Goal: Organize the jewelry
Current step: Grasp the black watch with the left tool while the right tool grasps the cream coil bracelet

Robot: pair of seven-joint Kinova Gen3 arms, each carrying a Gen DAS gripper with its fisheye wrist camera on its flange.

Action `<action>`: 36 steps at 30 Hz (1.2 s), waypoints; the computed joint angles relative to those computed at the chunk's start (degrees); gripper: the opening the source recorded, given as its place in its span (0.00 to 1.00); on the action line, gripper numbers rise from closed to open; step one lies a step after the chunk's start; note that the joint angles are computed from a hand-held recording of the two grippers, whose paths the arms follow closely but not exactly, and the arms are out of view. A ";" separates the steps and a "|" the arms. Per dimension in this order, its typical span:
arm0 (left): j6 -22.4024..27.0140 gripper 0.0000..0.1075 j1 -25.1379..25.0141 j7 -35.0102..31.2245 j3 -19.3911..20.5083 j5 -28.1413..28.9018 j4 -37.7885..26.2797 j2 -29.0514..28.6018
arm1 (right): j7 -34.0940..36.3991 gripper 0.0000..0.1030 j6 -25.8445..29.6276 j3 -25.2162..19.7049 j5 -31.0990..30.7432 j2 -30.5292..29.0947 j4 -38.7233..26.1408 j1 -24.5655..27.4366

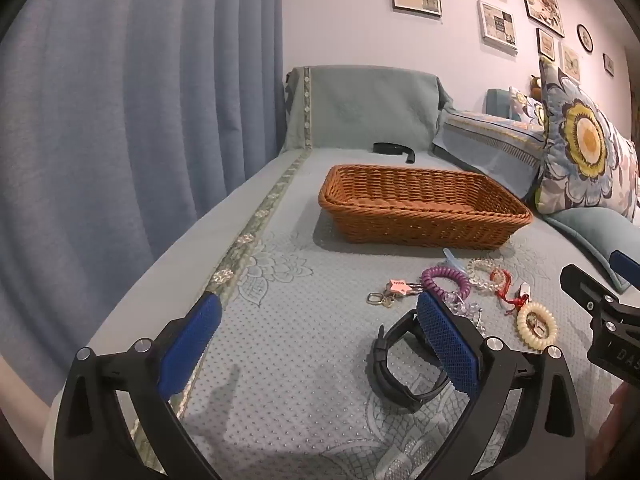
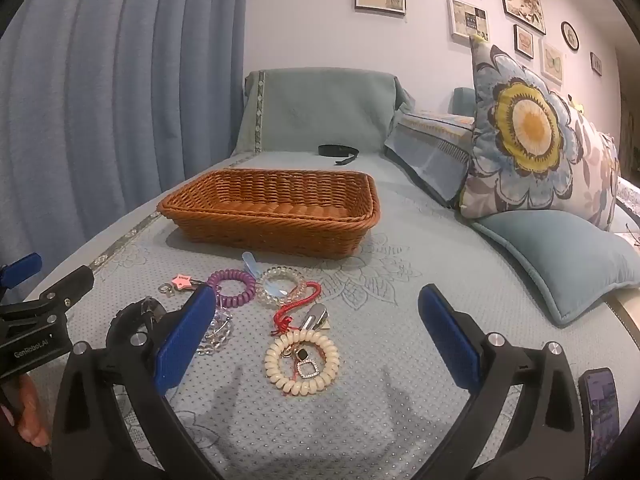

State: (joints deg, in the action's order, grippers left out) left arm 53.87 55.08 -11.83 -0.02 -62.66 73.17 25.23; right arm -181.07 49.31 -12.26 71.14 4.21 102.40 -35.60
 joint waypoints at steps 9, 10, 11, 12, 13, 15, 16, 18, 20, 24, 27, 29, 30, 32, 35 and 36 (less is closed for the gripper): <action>-0.10 0.88 0.26 -0.30 -0.43 0.41 -0.26 0.05 | 0.35 0.94 -0.35 -0.17 -1.03 -0.11 -0.48 0.49; -0.57 0.88 0.85 -0.50 -1.47 0.92 -0.20 0.02 | 0.38 0.94 -0.14 -0.26 -0.98 -0.04 -0.60 0.38; -1.22 0.88 2.04 -1.02 -3.47 1.98 -0.23 0.04 | 0.68 0.94 -0.15 -0.26 -1.26 -0.14 -0.76 0.38; -1.48 0.88 3.56 -1.77 -5.62 3.23 -0.66 0.21 | 1.01 0.94 -0.01 -0.29 -1.57 -0.20 -0.99 0.38; -1.99 0.88 4.30 -2.21 -6.99 4.16 -0.71 0.24 | 0.67 0.94 -0.24 -0.14 -1.18 -0.10 -0.74 0.43; -2.46 0.88 3.80 -2.24 -6.54 4.47 -0.58 0.08 | -0.06 0.94 0.30 -0.25 0.25 0.41 -0.25 0.19; -2.14 0.88 2.60 -1.93 -4.73 3.67 -0.51 0.00 | 0.08 0.94 0.31 -0.17 0.02 0.43 -0.36 0.14; -1.03 0.88 0.02 -1.22 -0.54 1.80 -0.25 -0.38 | 0.50 0.94 0.07 -0.05 -0.68 0.35 -0.58 0.25; -1.45 0.88 -2.46 -1.22 2.04 1.63 0.26 -0.99 | 0.90 0.93 -0.69 0.14 -1.32 0.12 -0.58 0.59; -6.56 0.88 -13.03 -4.24 9.14 8.63 2.33 -4.07 | 3.84 0.90 -2.65 0.77 -4.70 -0.18 -1.14 2.01; -13.19 0.86 -21.00 -7.25 13.48 15.62 5.30 -6.54 | 10.18 0.80 -4.76 2.74 -11.06 -0.55 -2.41 2.57; -16.93 0.85 -26.31 -11.02 17.49 20.28 6.48 -7.05 | 14.84 0.73 -5.48 3.51 -15.37 -0.78 -3.34 3.18; -18.34 0.81 -28.96 -13.35 20.07 22.61 6.65 -6.84 | 17.17 0.70 -4.84 2.57 -16.61 -0.60 -4.07 4.43; -20.88 0.72 -33.88 -18.01 25.38 27.27 6.63 -5.53 | 21.83 0.63 -2.94 -0.03 -19.94 -0.28 -6.02 7.85; -19.14 0.60 -38.47 -25.00 32.65 31.71 3.68 -1.96 | 28.82 0.61 -2.62 0.59 -26.84 -1.36 -7.51 11.09; -17.83 0.55 -38.52 -26.99 33.68 32.73 2.10 -0.54 | 30.89 0.61 -3.10 -0.50 -29.17 -1.59 -7.70 13.74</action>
State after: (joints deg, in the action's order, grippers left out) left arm 36.04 16.56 -38.82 33.66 -29.93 75.27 24.69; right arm -150.18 46.21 -12.76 41.98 2.62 94.70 -21.86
